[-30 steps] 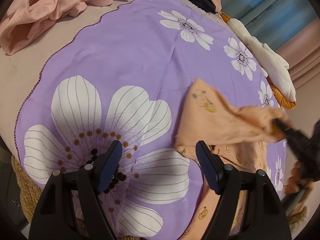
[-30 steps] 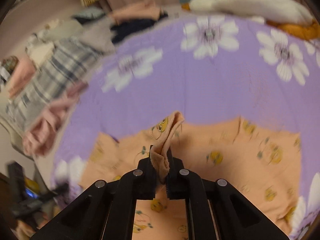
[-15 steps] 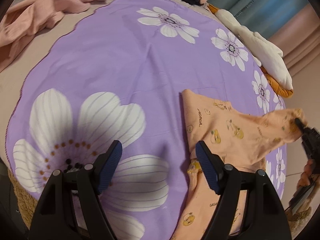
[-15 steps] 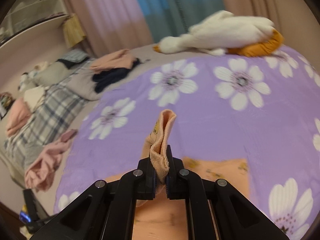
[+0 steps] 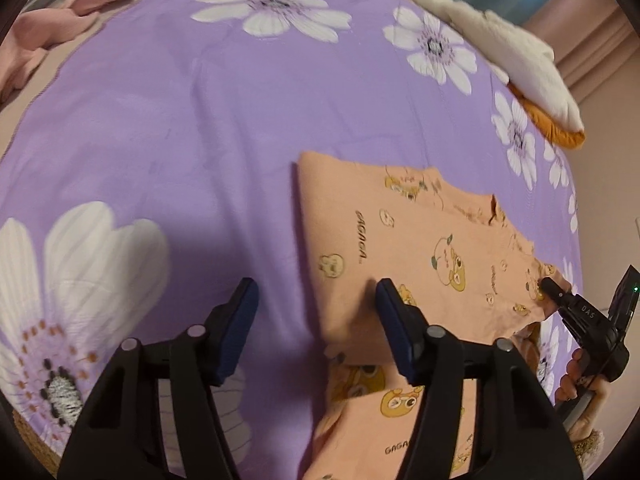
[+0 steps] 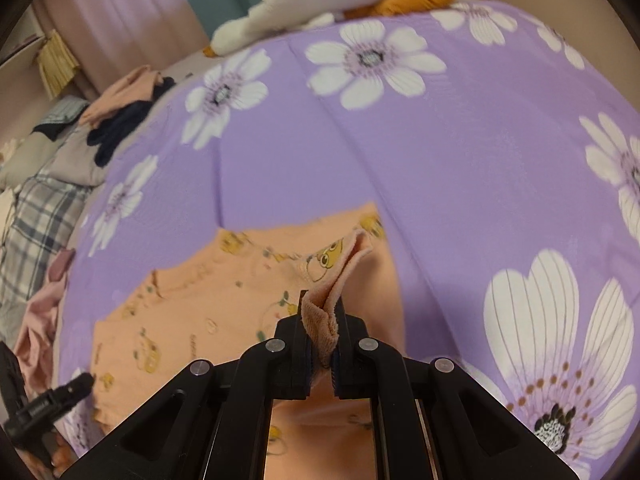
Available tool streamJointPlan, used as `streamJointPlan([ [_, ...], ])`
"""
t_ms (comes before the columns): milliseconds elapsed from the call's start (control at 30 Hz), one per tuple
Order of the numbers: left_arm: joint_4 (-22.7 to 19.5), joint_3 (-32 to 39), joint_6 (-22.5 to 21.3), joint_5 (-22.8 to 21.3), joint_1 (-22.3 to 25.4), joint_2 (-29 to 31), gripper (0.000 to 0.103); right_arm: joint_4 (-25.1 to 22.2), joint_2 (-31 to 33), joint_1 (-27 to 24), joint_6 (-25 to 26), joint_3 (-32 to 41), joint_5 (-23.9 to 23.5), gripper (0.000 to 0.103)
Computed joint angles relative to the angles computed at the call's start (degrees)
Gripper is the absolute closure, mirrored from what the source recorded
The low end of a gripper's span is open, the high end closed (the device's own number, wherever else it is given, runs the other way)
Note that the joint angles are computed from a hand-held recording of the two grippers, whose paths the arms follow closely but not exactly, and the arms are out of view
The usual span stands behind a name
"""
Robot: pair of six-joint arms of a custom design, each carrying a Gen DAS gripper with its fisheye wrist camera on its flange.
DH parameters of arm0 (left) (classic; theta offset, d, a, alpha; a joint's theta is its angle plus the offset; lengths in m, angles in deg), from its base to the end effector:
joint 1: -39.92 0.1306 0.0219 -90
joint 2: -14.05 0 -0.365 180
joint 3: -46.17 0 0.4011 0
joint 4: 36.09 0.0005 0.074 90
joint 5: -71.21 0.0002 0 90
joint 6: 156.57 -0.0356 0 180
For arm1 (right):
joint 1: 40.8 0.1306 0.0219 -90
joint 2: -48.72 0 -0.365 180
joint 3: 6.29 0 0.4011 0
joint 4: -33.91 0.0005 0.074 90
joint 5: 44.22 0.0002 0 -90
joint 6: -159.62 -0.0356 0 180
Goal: Fold small clothes
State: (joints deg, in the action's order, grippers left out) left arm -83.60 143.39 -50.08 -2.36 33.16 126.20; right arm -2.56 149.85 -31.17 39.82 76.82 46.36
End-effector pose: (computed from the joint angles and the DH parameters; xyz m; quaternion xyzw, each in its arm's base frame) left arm 0.5915 -0.0808 0.2694 -0.0476 0.9607 -0.1834 0.2030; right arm 0.5299 0.0890 0.2753 0.1683 0.9374 0.0983 0.2887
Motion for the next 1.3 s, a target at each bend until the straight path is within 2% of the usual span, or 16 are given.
streamJointPlan([
  [200,-0.7,1.2,-2.3,-4.6,-1.9,1.7,0.043,-0.9,0.9,-0.2,-1.0,-1.2,0.1,0.095],
  [533,-0.2,1.2,-2.7,-6.0,-2.2,2.1,0.041,-1.0,1.1,0.1,0.0,-1.3,1.9,0.095],
  [667,0.0,0.1,-2.5,-4.6,-1.9,1.2,0.039,-2.2,0.9,0.1,0.7,-1.1,1.7,0.095],
  [800,-0.3,-1.2,-2.3,-3.1,-1.6,0.2,0.036,-3.5,0.2,0.1,0.7,-1.1,1.1,0.088],
  [933,-0.9,-2.0,-2.5,-2.3,-1.6,-0.7,0.036,-4.2,-1.2,0.3,1.1,-1.8,1.4,0.086],
  [1067,-1.1,-2.8,-2.2,-0.9,-1.5,-1.4,0.036,-3.6,-2.9,0.0,0.5,-3.3,0.8,0.079],
  [1300,-0.8,-4.0,-2.2,0.8,-1.3,-2.2,0.037,-1.5,-4.7,-0.5,0.0,-5.7,-1.1,0.079],
])
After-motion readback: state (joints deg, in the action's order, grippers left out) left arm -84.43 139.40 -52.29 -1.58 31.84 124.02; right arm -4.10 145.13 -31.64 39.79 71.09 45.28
